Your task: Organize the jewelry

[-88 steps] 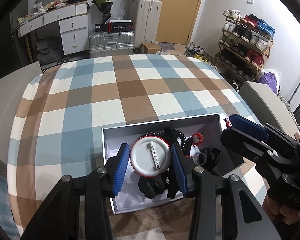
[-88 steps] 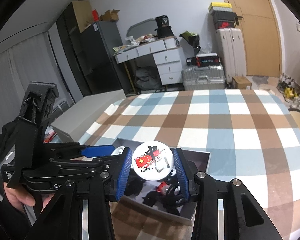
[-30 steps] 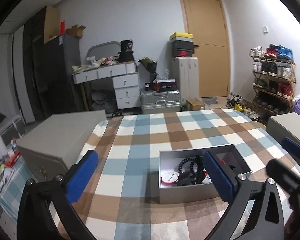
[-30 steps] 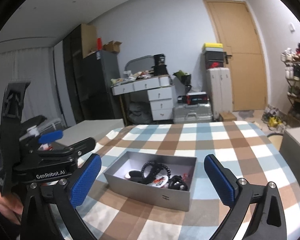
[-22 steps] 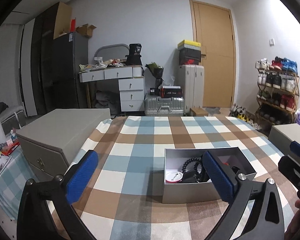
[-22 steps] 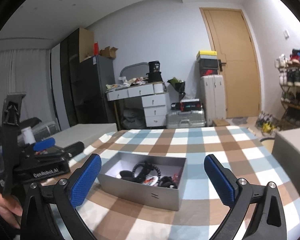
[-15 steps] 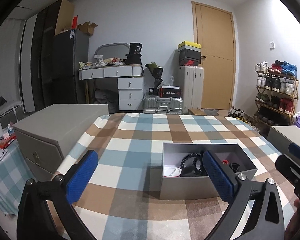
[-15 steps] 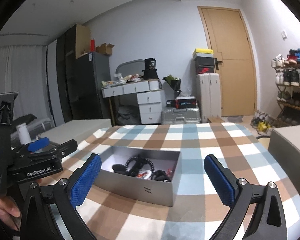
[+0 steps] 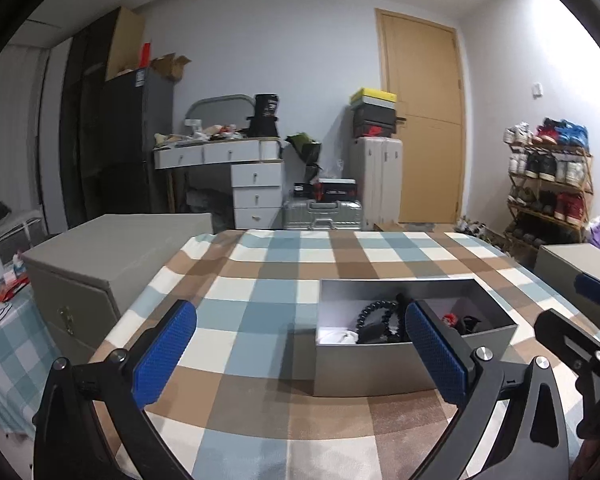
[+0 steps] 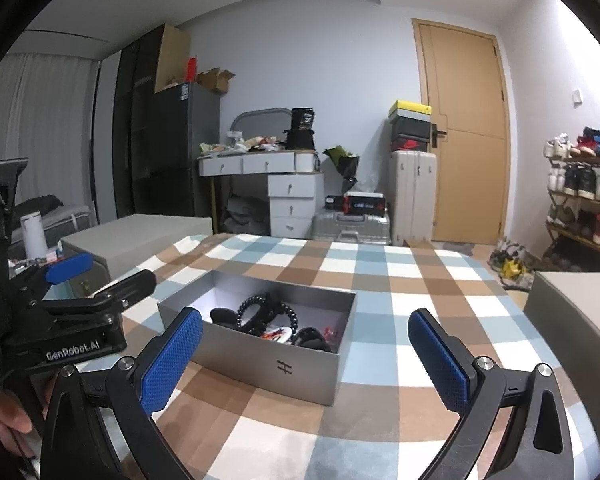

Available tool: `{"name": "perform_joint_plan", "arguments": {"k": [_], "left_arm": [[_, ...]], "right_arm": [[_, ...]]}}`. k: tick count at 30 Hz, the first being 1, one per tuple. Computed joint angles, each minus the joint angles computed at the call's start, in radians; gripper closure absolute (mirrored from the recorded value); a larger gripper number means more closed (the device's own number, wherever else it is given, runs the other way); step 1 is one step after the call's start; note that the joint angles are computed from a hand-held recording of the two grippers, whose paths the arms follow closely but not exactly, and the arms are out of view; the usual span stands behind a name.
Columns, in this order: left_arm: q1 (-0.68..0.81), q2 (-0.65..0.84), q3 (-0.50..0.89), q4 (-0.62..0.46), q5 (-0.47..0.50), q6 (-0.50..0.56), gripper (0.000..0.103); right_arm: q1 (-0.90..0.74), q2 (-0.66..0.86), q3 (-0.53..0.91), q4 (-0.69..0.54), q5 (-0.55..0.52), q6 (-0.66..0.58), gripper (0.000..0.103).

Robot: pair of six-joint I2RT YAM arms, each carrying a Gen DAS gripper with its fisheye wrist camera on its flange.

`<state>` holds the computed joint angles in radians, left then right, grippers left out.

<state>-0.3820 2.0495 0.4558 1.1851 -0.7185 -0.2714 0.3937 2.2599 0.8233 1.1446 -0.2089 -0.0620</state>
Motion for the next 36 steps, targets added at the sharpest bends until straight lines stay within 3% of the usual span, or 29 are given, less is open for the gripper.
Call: {"name": "perform_joint_plan", "arguments": {"k": [36], "left_arm": [[-0.006, 0.008, 0.007, 0.002, 0.011, 0.007, 0.001]], "right_arm": [[0.006, -0.009, -0.018, 0.008, 0.006, -0.002, 0.0]]}}
